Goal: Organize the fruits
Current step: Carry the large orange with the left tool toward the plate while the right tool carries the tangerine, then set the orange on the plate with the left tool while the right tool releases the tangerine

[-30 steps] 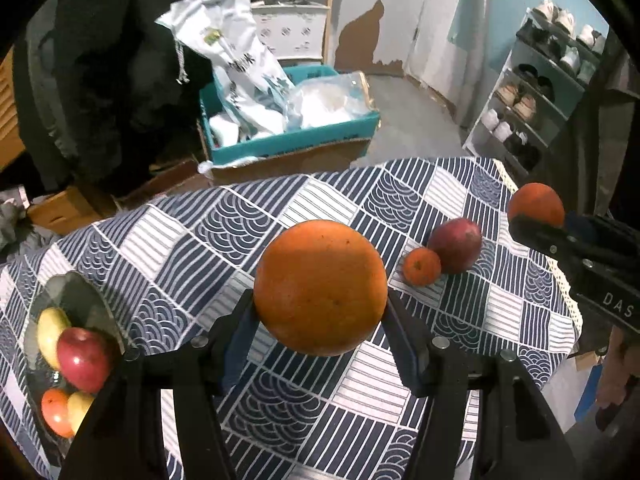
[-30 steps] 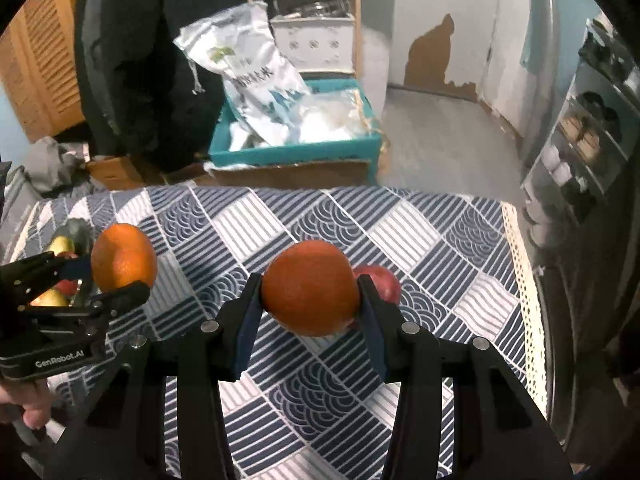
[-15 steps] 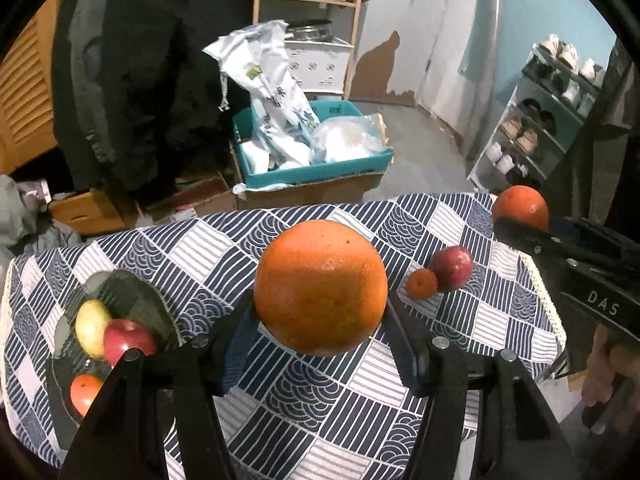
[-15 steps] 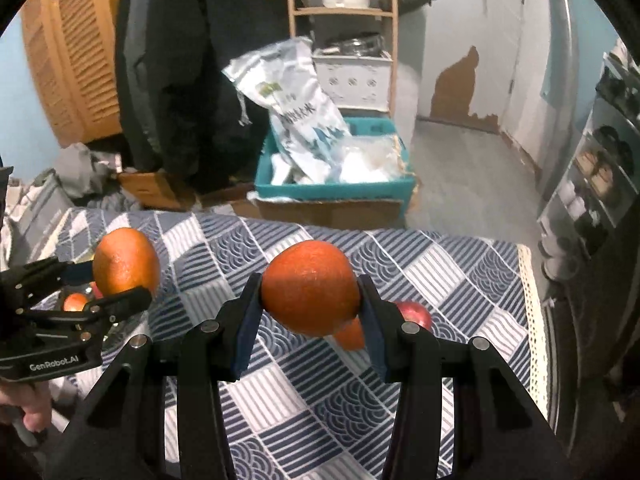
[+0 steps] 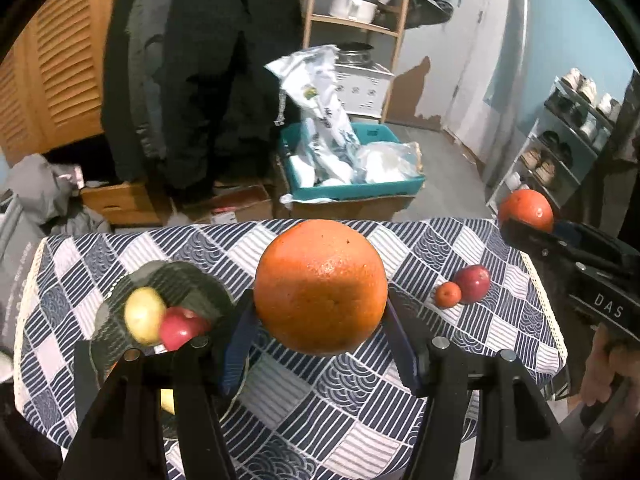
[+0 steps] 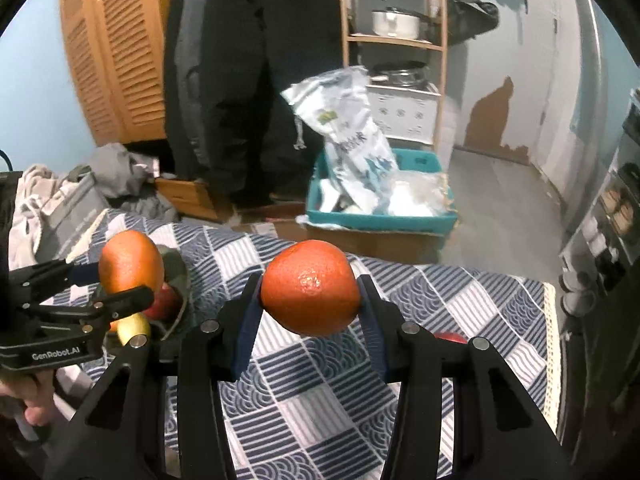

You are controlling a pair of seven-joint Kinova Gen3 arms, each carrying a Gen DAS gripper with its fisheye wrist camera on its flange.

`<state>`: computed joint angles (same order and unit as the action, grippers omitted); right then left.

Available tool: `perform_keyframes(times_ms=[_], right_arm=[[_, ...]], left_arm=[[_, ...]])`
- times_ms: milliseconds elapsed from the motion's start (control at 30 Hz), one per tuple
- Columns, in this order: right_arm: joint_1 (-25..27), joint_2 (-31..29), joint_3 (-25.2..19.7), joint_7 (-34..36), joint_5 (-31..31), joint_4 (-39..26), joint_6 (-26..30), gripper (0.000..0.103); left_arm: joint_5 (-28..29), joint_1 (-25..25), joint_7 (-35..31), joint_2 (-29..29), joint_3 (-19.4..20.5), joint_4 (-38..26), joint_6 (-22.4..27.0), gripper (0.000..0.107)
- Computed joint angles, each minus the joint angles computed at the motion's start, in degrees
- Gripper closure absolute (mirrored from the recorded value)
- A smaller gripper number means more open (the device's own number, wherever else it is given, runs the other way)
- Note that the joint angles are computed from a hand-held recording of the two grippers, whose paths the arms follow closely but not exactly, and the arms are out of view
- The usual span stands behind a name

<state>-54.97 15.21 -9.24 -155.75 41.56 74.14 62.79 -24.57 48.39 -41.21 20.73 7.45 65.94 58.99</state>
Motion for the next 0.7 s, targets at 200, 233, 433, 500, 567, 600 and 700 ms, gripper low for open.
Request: perform_keyframes(times_ms=[200, 233, 433, 500, 567, 600, 700], right_arm=[[-0.3, 2.7, 0.3, 3.2, -1.6, -3.9, -1.2, 0.057], [-0.5, 3.3, 0.4, 3.9, -2.0, -4.7, -1.4, 0.057], [-1.7, 6.8, 2.0, 7.8, -4.7, -9.8, -2.3, 0.057], [-2.2, 7.9, 2.6, 9.2, -5.8, -11.3, -2.5, 0.057], [-2.4, 9.3, 3.1, 10.9, -7.2, -13.3, -2.5, 0.057], [-2.5, 9.9, 3.4, 11.7, -7.8, -14.1, -2.6, 0.057], [-2.8, 12.2, 4.1, 14.1, -10.2, -17.1, -2.6, 0.057]], left_arm=[[-1.3, -0.9, 1.9, -2.6, -0.3, 3.7, -0.4, 0.044], [-1.4, -1.3, 2.3, -3.1, -0.3, 4.4, -0.6, 0.044], [-1.8, -3.7, 3.9, -5.3, 0.5, 8.3, -1.6, 0.044], [-2.0, -4.5, 4.6, -5.8, 0.7, 9.5, -1.7, 0.044], [-1.9, -5.4, 5.0, -6.4, 0.9, 10.9, -1.9, 0.044], [-1.6, -6.1, 4.9, -6.6, 1.0, 11.5, -2.2, 0.044], [-0.5, -8.1, 5.0, -7.5, 1.3, 13.9, -3.4, 0.044]])
